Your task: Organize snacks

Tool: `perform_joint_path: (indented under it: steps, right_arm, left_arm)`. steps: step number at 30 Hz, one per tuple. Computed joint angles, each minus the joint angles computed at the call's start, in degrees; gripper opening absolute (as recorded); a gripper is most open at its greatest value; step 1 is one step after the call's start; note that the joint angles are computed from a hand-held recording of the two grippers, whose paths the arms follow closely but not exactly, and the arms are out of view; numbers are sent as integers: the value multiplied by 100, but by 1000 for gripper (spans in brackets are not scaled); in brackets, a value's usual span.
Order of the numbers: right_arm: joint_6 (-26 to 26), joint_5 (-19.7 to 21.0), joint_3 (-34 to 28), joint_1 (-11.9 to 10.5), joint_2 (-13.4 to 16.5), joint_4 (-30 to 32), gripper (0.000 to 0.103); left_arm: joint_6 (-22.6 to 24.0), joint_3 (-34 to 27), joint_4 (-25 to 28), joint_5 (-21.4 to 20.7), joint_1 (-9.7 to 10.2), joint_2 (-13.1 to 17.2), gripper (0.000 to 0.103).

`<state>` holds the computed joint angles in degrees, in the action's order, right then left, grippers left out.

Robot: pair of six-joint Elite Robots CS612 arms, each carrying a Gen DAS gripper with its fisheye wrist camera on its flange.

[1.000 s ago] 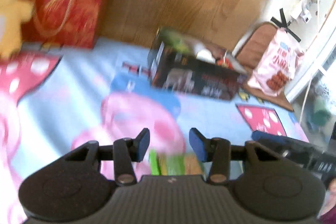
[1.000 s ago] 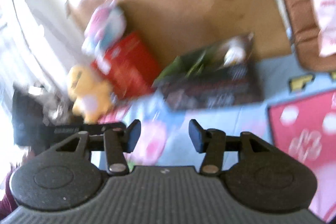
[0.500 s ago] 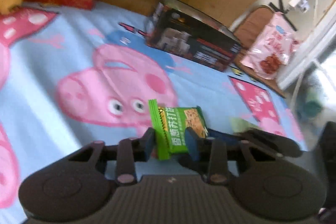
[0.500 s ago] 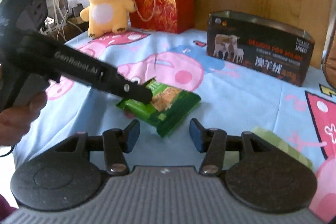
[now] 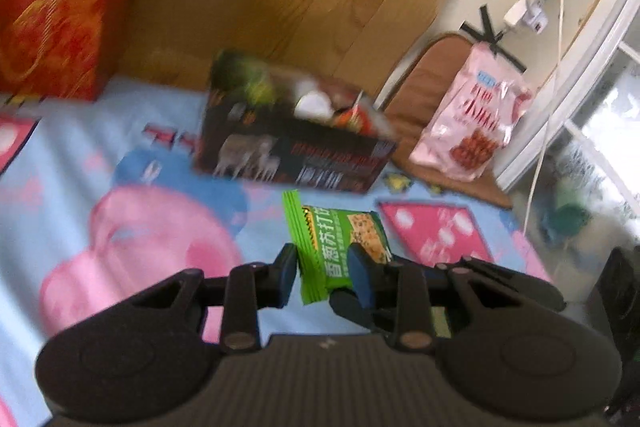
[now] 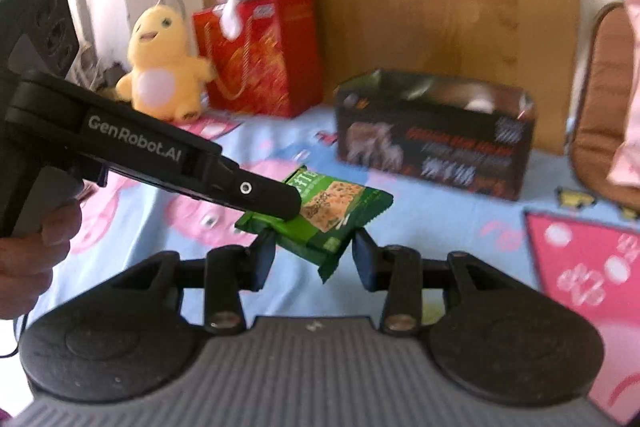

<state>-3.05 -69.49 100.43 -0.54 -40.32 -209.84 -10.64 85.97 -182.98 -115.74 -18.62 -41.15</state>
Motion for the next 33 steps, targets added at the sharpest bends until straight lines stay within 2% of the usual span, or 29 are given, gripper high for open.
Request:
perform_joint_path:
  steps: [5, 8, 13, 17, 20, 24, 28, 33]
  right_arm:
    - [100, -42, -391, -147, 45, -56, 45]
    - [185, -37, -789, -225, 150, 99, 45]
    - [243, -125, -1514, -274, 448, 668, 46]
    - [194, -329, -1963, -265, 678, 1090, 51]
    - [388, -205, -1983, -326, 695, 1091, 54]
    - [660, -165, -1640, -404, 563, 635, 54]
    - [1192, -25, -1106, -525, 359, 145, 54]
    - [1941, 208, -120, -686, 72, -334, 55]
  left_arm:
    - [18, -761, 77, 121, -86, 268, 29]
    - [-14, -1355, 336, 266, -134, 532, 30]
    - [-72, -2249, 810, 548, -183, 1025, 32]
    - [-54, -2583, 1179, 839, -218, 1219, 33]
    - [-80, -2471, 1080, 734, -190, 1186, 35]
    - [-253, -2022, 685, 645, -146, 948, 35]
    - [-313, -1235, 171, 468, -78, 585, 37]
    - [-255, -492, 160, 98, -58, 297, 37]
